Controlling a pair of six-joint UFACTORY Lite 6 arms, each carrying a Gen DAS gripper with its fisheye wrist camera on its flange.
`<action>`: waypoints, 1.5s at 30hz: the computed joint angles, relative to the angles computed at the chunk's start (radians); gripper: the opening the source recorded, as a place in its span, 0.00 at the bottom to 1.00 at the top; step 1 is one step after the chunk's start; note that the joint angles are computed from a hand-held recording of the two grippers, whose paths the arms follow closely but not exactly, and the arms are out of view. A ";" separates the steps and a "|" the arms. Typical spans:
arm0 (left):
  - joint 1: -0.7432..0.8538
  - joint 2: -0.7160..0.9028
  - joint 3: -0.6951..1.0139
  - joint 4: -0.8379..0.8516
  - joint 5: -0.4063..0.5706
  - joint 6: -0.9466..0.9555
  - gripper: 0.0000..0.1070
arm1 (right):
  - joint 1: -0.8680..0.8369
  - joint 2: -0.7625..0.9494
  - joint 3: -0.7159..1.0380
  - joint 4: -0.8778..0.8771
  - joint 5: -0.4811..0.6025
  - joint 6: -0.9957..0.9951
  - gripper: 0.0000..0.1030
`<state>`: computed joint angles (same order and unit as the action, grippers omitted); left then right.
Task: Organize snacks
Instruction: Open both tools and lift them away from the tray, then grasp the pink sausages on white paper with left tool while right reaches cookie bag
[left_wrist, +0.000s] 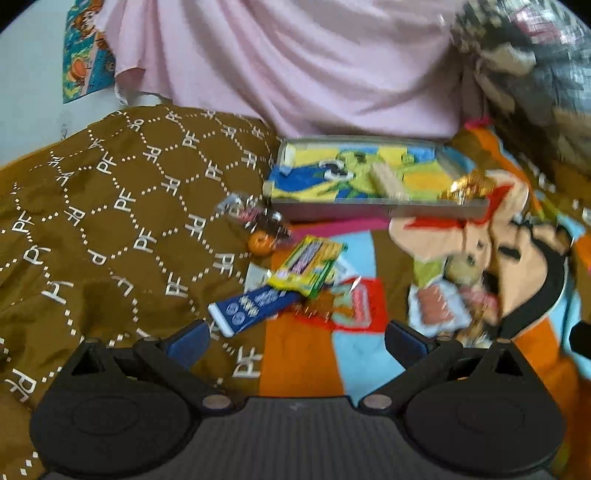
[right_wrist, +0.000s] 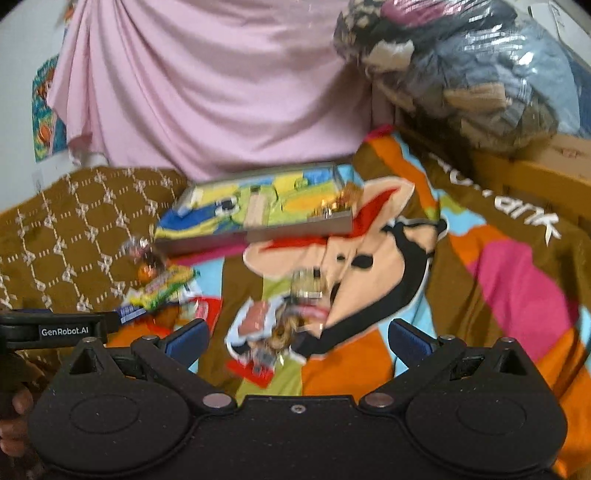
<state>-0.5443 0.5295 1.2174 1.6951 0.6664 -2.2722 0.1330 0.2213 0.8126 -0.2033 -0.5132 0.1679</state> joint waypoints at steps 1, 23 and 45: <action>-0.001 0.007 -0.009 0.013 0.002 -0.007 0.96 | 0.008 0.013 0.000 0.019 0.006 -0.019 0.99; 0.053 0.053 0.059 0.008 -0.110 0.082 0.96 | 0.025 0.112 0.165 -0.121 0.109 0.002 0.99; 0.191 0.469 0.677 -0.652 -0.339 0.763 0.96 | 0.034 0.632 0.696 -0.232 0.211 -0.124 0.99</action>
<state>-0.3530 0.9989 1.8946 1.0431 0.3277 -1.5095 0.1674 0.8531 1.5085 -0.4353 -0.3026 0.0443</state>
